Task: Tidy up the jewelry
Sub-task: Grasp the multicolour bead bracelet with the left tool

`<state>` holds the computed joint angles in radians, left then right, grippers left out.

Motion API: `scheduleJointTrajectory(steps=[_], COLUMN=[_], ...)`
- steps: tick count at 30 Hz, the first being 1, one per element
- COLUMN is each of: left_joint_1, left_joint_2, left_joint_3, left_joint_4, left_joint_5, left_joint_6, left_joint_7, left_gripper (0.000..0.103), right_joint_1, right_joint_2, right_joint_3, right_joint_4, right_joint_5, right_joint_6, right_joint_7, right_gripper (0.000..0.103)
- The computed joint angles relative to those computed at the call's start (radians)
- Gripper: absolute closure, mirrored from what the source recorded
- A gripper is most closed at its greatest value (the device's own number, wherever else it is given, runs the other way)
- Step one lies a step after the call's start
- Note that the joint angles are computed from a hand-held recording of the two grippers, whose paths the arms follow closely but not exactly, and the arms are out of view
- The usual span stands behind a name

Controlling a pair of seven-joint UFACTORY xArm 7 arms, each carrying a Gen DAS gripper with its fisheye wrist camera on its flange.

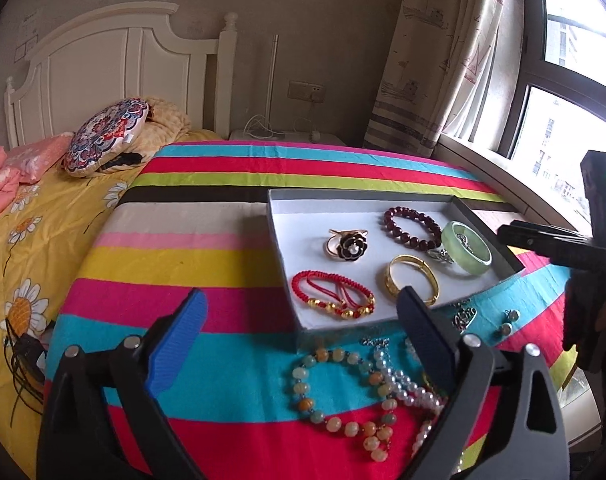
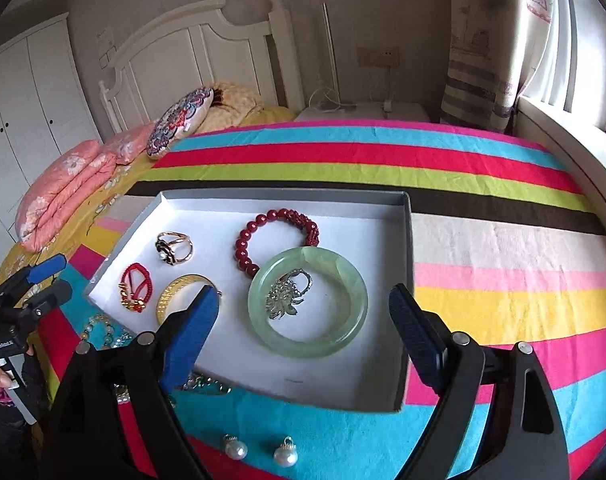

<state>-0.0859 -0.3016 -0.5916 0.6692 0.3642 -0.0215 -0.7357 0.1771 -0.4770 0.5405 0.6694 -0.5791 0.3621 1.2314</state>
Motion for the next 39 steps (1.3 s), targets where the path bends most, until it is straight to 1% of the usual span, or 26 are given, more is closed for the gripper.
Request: scheduleJointTrajectory(steps=[3,4,6,10,12,13,14,17,18,20,21,22,24,26,27,29,31,32,33,34,35,36,37,38,39], left_joint_1=[-0.101,-0.126,-0.156,-0.247,-0.311,-0.335,-0.340,-0.335,-0.342,-0.384,-0.376,-0.346,-0.371,-0.382,-0.386,-0.333,-0.258,-0.243,-0.200,-0.178,-0.191,-0.218,-0.229,-0.232,-0.208], left_joint_2=[-0.033,-0.042,-0.068,-0.100,-0.091,-0.082,-0.073,-0.040,-0.028,0.001,0.007,0.006,0.007,0.001,-0.001,-0.006,0.000,0.009,0.015,0.024,0.031,0.038,0.044,0.048,0.048], left_joint_3=[0.096,0.117,0.139,0.206,0.248,0.258,0.251,0.223,0.228,0.266,0.261,0.238,0.270,0.289,0.294,0.245,0.175,0.161,0.117,0.090,0.100,0.123,0.130,0.129,0.102], left_joint_4=[-0.062,-0.075,-0.106,-0.152,-0.151,-0.143,-0.134,-0.106,-0.100,-0.088,-0.081,-0.077,-0.079,-0.085,-0.082,-0.068,-0.040,-0.023,-0.001,0.017,0.022,0.023,0.030,0.036,0.044], left_joint_5=[-0.055,-0.070,-0.091,-0.147,-0.178,-0.190,-0.194,-0.194,-0.203,-0.241,-0.244,-0.228,-0.257,-0.277,-0.277,-0.226,-0.138,-0.096,-0.019,0.044,0.065,0.064,0.083,0.115,0.185], left_joint_6=[0.006,0.021,0.036,0.033,0.051,0.066,0.081,0.104,0.104,0.100,0.106,0.111,0.107,0.109,0.121,0.159,0.204,0.232,0.266,0.293,0.289,0.278,0.280,0.283,0.299], left_joint_7=[0.023,0.033,0.041,0.080,0.119,0.137,0.148,0.152,0.151,0.171,0.163,0.140,0.148,0.154,0.168,0.146,0.092,0.090,0.045,0.015,0.015,0.034,0.037,0.034,-0.008], left_gripper=[0.003,0.003,0.003,0.003,0.003,0.003,0.003,0.003,0.003,0.004,0.007,0.009,0.018,0.025,0.026,0.027,0.030,0.037,0.046,0.049,0.058,0.071,0.077,0.088,0.094], right_joint_1=[0.030,0.037,0.052,0.062,0.054,0.046,0.037,0.004,0.002,0.007,0.010,0.012,0.017,0.014,0.014,0.014,0.015,0.015,0.019,0.022,0.029,0.035,0.038,0.042,0.049], right_joint_2=[-0.106,-0.130,-0.164,-0.171,-0.157,-0.148,-0.140,-0.107,-0.083,-0.031,-0.008,0.009,0.041,0.067,0.075,0.087,0.097,0.102,0.105,0.108,0.112,0.116,0.123,0.130,0.140], right_joint_3=[0.024,0.037,0.068,0.125,0.163,0.182,0.198,0.263,0.276,0.291,0.293,0.294,0.294,0.299,0.299,0.296,0.296,0.297,0.297,0.295,0.288,0.282,0.278,0.272,0.263], right_joint_4=[-0.058,-0.072,-0.093,-0.110,-0.106,-0.101,-0.097,-0.073,-0.059,-0.038,-0.030,-0.027,-0.018,-0.003,0.001,0.008,0.013,0.017,0.022,0.026,0.028,0.031,0.036,0.041,0.046], right_joint_5=[0.005,0.010,0.030,0.067,0.069,0.066,0.062,0.036,0.029,0.018,0.011,0.003,-0.007,-0.026,-0.036,-0.059,-0.081,-0.093,-0.103,-0.115,-0.124,-0.135,-0.148,-0.161,-0.174], right_joint_6=[-0.018,-0.025,-0.020,-0.030,-0.051,-0.063,-0.077,-0.101,-0.101,-0.101,-0.111,-0.127,-0.142,-0.136,-0.135,-0.140,-0.141,-0.137,-0.126,-0.121,-0.119,-0.114,-0.110,-0.108,-0.110], right_joint_7=[0.021,0.021,0.020,0.034,0.046,0.053,0.056,0.059,0.045,0.020,0.016,0.016,0.017,0.023,0.030,0.046,0.064,0.072,0.081,0.090,0.095,0.102,0.108,0.116,0.123], right_gripper=[0.020,0.020,0.020,0.020,0.020,0.020,0.020,0.020,0.020,0.020,0.022,0.026,0.031,0.036,0.037,0.037,0.037,0.037,0.037,0.037,0.037,0.037,0.037,0.037,0.037])
